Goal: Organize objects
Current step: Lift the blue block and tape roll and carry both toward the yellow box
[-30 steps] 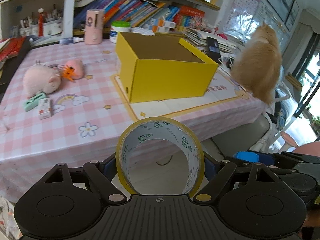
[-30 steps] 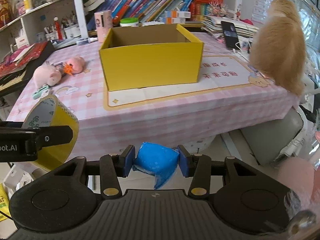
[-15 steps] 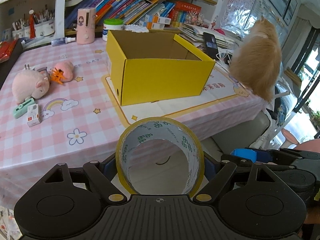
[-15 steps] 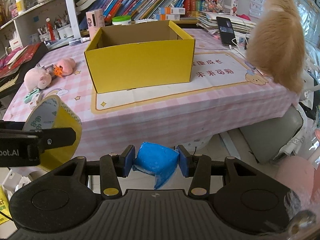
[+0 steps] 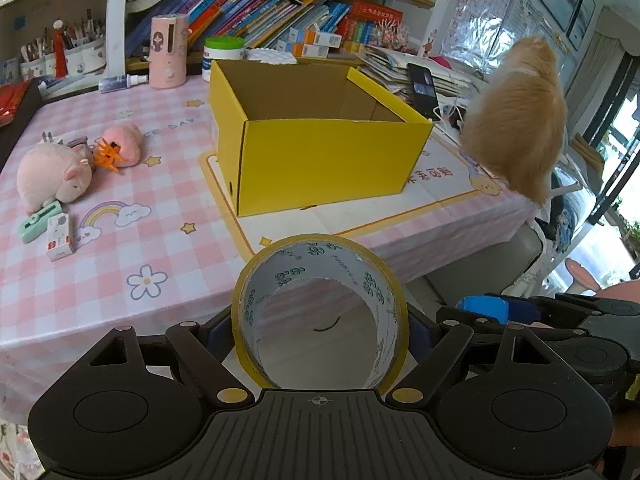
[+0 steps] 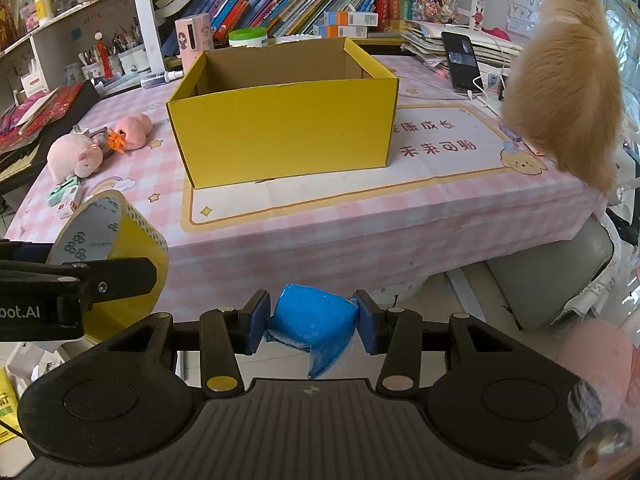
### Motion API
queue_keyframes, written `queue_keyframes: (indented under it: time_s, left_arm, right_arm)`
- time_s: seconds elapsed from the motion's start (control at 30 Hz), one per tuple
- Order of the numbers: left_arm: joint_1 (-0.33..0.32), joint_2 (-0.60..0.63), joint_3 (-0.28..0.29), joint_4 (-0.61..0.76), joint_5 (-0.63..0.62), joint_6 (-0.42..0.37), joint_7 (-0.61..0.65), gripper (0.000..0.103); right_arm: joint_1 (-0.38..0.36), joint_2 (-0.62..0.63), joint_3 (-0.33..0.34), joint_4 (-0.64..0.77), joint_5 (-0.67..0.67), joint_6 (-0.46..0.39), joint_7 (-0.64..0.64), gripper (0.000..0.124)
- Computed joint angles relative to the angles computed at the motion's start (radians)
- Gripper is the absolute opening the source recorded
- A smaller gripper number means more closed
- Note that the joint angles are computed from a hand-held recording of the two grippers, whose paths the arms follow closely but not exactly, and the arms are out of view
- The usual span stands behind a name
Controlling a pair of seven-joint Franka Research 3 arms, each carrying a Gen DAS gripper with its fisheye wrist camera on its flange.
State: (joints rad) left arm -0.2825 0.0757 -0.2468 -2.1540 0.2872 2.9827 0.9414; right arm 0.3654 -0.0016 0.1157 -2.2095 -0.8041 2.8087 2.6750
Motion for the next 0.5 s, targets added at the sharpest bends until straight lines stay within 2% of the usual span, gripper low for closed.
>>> queue_keyframes:
  time_s: [0.5]
  left_arm:
    - [-0.008, 0.073, 0.023, 0.098, 0.07, 0.003, -0.039, 0.084]
  right_arm:
    - [0.007, 0.073, -0.049, 0.081, 0.038, 0.032, -0.082, 0.043]
